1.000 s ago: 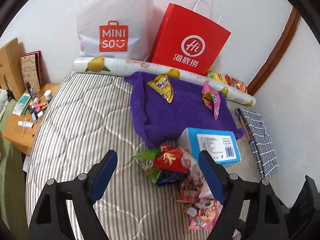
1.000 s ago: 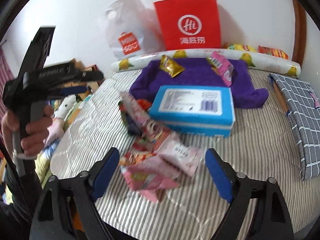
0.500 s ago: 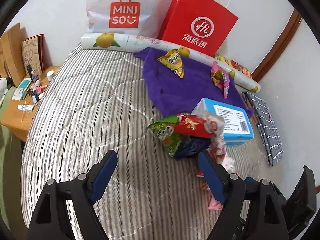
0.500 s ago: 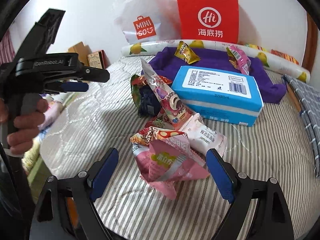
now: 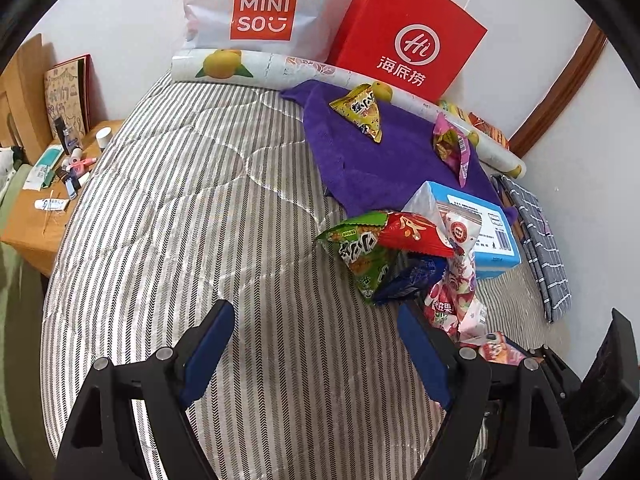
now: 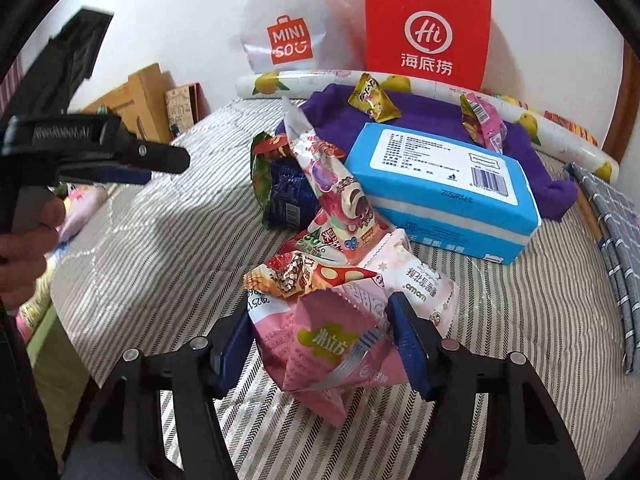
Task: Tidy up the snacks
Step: 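Grasp the white-pink wrapper strip with the left gripper while the right holds its bag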
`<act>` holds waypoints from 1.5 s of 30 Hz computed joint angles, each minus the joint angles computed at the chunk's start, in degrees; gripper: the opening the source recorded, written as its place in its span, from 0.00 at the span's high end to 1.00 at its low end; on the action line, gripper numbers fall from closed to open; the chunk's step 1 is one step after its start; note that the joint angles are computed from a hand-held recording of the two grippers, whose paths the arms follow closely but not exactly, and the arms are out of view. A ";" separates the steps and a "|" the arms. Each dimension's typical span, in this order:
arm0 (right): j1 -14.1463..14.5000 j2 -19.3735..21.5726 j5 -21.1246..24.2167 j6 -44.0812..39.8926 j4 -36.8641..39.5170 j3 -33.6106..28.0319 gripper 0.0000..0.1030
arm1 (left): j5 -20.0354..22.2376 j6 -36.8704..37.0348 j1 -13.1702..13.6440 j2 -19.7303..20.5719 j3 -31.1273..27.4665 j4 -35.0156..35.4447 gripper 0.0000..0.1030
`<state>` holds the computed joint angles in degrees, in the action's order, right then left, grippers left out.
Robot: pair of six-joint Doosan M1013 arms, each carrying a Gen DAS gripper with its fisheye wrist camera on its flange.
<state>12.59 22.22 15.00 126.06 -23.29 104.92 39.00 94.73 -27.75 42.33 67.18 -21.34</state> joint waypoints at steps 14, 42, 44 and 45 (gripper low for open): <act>-2.18 -4.86 -2.62 16.99 -12.97 3.50 0.39 | -0.25 3.59 -1.03 0.21 -0.19 -3.45 0.20; -8.85 -6.75 -4.88 22.49 -15.24 8.78 0.39 | 2.20 4.20 -6.08 4.67 -7.03 -6.69 0.38; -9.14 -6.74 -5.20 21.44 -14.07 8.96 0.39 | 2.82 4.14 -6.16 5.16 -7.62 -7.06 0.45; -9.27 -6.77 -5.37 20.73 -13.42 9.08 0.39 | 3.03 4.21 -6.19 5.27 -7.78 -7.11 0.49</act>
<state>3.32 15.45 9.63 146.79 -36.71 113.99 42.03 98.94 -33.94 47.60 59.40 -28.44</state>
